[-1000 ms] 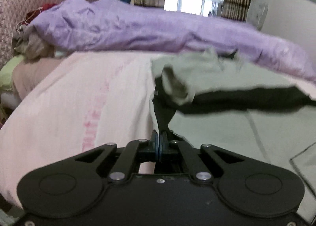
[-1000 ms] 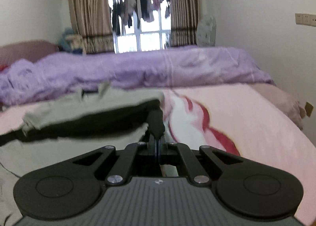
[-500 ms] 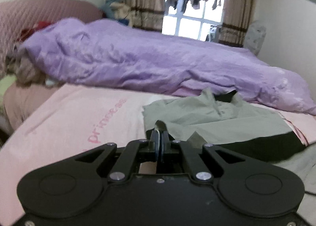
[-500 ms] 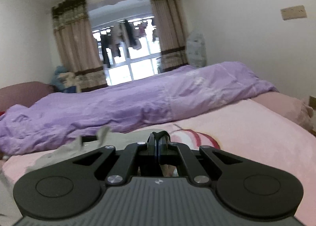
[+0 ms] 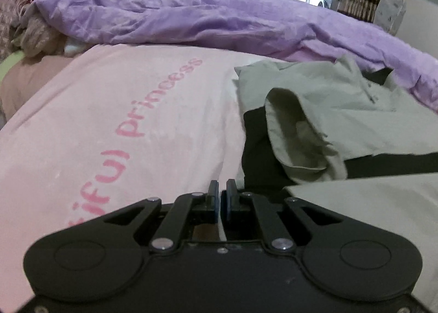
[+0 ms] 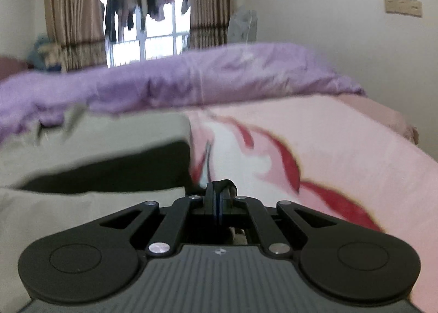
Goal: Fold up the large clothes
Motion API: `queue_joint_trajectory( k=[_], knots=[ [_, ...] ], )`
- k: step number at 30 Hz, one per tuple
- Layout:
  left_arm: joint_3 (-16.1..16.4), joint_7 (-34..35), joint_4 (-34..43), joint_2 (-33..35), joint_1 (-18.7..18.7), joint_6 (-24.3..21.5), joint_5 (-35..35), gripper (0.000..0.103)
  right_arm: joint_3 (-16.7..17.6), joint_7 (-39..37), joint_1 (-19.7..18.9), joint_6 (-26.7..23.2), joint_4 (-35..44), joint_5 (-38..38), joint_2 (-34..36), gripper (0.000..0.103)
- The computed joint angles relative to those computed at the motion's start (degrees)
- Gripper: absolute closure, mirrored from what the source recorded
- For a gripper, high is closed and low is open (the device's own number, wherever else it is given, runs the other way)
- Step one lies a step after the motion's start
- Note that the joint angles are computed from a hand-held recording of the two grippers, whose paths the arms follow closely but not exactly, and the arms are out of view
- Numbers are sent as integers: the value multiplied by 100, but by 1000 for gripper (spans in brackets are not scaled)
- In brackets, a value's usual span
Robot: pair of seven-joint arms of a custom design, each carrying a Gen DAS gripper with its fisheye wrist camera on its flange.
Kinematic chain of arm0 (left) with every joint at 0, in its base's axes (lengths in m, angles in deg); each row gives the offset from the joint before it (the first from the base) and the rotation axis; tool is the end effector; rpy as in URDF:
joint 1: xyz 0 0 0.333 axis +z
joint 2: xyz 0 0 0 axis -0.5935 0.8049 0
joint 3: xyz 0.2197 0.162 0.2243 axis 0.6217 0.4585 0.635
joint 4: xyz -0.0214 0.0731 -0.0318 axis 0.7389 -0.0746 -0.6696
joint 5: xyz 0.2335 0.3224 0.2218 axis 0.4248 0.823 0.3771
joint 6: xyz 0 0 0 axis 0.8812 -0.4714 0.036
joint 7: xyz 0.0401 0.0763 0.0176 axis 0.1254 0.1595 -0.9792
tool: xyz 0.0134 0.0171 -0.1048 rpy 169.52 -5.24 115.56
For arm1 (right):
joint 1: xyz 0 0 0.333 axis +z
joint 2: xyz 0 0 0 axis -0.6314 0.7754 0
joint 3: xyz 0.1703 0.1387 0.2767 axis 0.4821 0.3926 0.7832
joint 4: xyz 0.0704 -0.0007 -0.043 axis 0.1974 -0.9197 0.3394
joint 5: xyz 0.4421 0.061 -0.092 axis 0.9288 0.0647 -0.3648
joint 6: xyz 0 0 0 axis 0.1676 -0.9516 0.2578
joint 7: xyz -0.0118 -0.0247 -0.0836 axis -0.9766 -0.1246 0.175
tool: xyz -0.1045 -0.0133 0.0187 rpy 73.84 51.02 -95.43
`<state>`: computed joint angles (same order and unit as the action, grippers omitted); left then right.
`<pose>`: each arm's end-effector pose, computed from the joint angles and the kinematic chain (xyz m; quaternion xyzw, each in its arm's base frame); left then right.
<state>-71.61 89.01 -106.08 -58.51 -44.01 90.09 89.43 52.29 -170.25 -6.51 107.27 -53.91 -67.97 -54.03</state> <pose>0.5242 -0.2307 0.4607 -0.6322 0.6685 -0.3057 0.2449 0.3547 0.3892 0.4771 -0.3821 0.7813 -0.3719 0.3245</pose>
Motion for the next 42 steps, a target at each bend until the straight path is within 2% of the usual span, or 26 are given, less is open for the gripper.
queue_joint_trajectory(
  k=[2, 3, 4, 6, 7, 9, 10, 11, 12, 13, 14, 16, 20, 23, 28, 29, 31, 32, 33, 34, 35, 36, 38, 42],
  knots=[
    [-183, -485, 162, 109, 172, -223, 689, 97, -70, -134, -9, 134, 17, 101, 25, 101],
    [-303, -633, 279, 185, 245, -529, 949, 98, -63, -236, -8, 100, 46, 120, 47, 101],
    [-222, -818, 311, 230, 191, -515, 1211, 98, -63, -369, 1, 74, 86, 171, 83, 101],
    [-96, -459, 306, 212, 61, -510, 820, 99, -58, -603, 26, -24, 196, 289, 171, 101],
    [-53, -281, 305, 185, 5, -531, 601, 99, -49, -718, 45, -82, 246, 319, 199, 97],
    [-10, -91, 234, 25, -51, -604, 362, 92, -89, -841, 55, -2, 208, 329, 125, 91],
    [-32, -45, 214, -80, -65, -726, 350, 87, -83, -1010, 81, -68, 225, 429, 72, 80],
    [-75, -34, 197, -203, -60, -893, 436, 75, -80, -1201, 97, -212, 264, 577, 29, 58],
    [-117, -20, 134, -377, -57, -1005, 547, 61, -52, -1334, 114, -415, 274, 692, -64, 46],
    [-100, 113, 7, -593, -108, -995, 478, 57, -23, -1337, 120, -513, 199, 704, -215, 29],
    [-10, 384, -120, -769, -216, -958, 205, 55, 29, -1279, 145, -571, 89, 705, -422, 25],
    [169, 955, -355, -1117, -501, -1071, -481, 54, 19, -1278, 243, -335, -227, 865, -936, 25],
    [318, 1697, -842, -1698, -978, -1309, -1380, 50, -4, -1513, 448, 511, -859, 1353, -1746, 25],
    [281, 1828, -1127, -1968, -1177, -1502, -1780, 50, 142, -1620, 571, 810, -1101, 1761, -1958, 23],
    [769, 2538, -1514, -2130, -1896, -1417, -2895, 50, 245, -1475, 683, 1185, -1371, 2311, -1980, 21],
    [732, 2582, -1560, -2126, -1904, -1380, -2962, 50, 248, -1447, 690, 1306, -1418, 2355, -1960, 21],
    [363, 2323, -1600, -2121, -1624, -1322, -2688, 50, 347, -1361, 617, 1328, -1405, 2309, -1909, 19],
    [285, 2267, -1591, -2101, -1569, -1326, -2598, 50, 374, -1318, 581, 1356, -1386, 2264, -1890, 19],
    [269, 2239, -1568, -2065, -1555, -1332, -2570, 49, 380, -1267, 544, 1440, -1386, 2201, -1893, 21],
    [311, 2228, -1547, -2032, -1588, -1357, -2629, 49, 369, -1168, 496, 1639, -1426, 2102, -1928, 27],
    [407, 2244, -1532, -2015, -1650, -1380, -2762, 49, 339, -1015, 430, 1926, -1490, 2008, -1967, 33],
    [507, 2259, -1559, -2022, -1718, -1352, -2924, 48, 316, -941, 388, 2068, -1506, 2002, -1964, 35],
    [608, 2383, -1579, -1990, -1759, -1250, -3045, 46, 240, -1129, 391, 2027, -1387, 2164, -1780, 34],
    [433, 2295, -1524, -2031, -1649, -1430, -2960, 45, 281, -1067, 309, 2045, -1346, 2152, -1711, 32]
  ],
)
